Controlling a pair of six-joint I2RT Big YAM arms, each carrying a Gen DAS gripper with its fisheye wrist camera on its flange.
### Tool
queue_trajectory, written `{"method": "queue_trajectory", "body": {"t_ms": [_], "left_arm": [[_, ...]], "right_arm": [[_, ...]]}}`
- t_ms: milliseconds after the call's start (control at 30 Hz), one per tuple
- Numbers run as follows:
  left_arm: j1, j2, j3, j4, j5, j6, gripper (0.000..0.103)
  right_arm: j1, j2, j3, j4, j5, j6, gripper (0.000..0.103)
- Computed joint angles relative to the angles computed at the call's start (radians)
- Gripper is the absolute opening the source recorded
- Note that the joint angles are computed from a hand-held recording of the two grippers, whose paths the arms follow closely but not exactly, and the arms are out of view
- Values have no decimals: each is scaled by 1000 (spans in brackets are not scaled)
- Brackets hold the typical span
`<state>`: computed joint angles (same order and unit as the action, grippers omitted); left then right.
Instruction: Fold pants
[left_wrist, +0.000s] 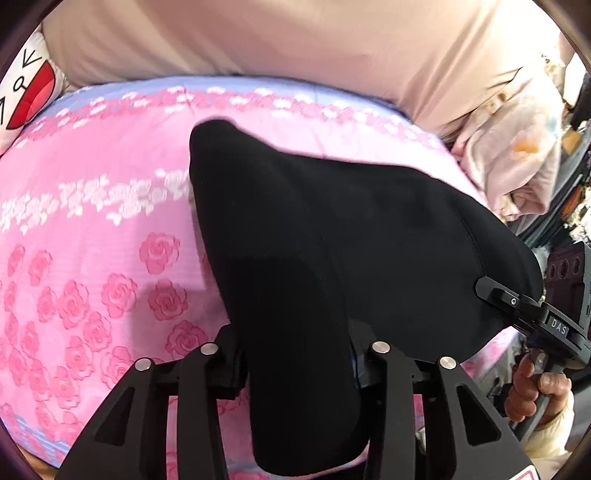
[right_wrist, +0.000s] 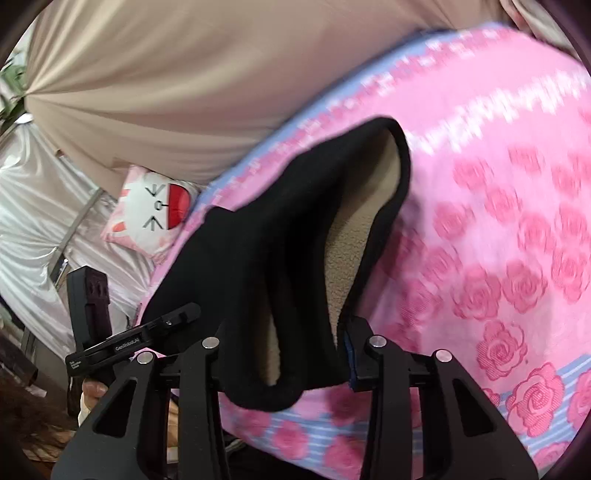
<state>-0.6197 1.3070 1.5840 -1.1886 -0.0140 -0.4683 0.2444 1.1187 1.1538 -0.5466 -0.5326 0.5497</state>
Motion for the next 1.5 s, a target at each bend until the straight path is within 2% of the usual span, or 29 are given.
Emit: {"method": "queue_trajectory", "body": {"t_ms": [267, 433, 667, 933, 1033, 1267, 1400, 1500], "left_arm": [[-24, -20, 116, 10, -47, 41, 35], [-21, 0, 185, 41, -108, 92, 35], [57, 123, 356, 98, -139, 203, 35], [170, 378, 663, 79, -117, 289, 35], [196, 458, 740, 73, -120, 304, 35], [241, 641, 925, -6, -121, 308, 35], [254, 712, 981, -59, -109, 307, 35], [258, 727, 956, -66, -116, 311, 35]], "right_arm": [[-11, -49, 83, -8, -2, -47, 36], [-1, 2, 178, 24, 11, -73, 36], [-8, 204, 416, 93, 8, -131, 36], [-23, 486, 733, 85, 2, -147, 36], [-24, 583, 839, 53, 6, -152, 36], [-17, 780, 1041, -59, 17, -164, 36], [-18, 863, 1111, -121, 12, -168, 36], [-19, 901, 1130, -142, 1, -173, 36]]}}
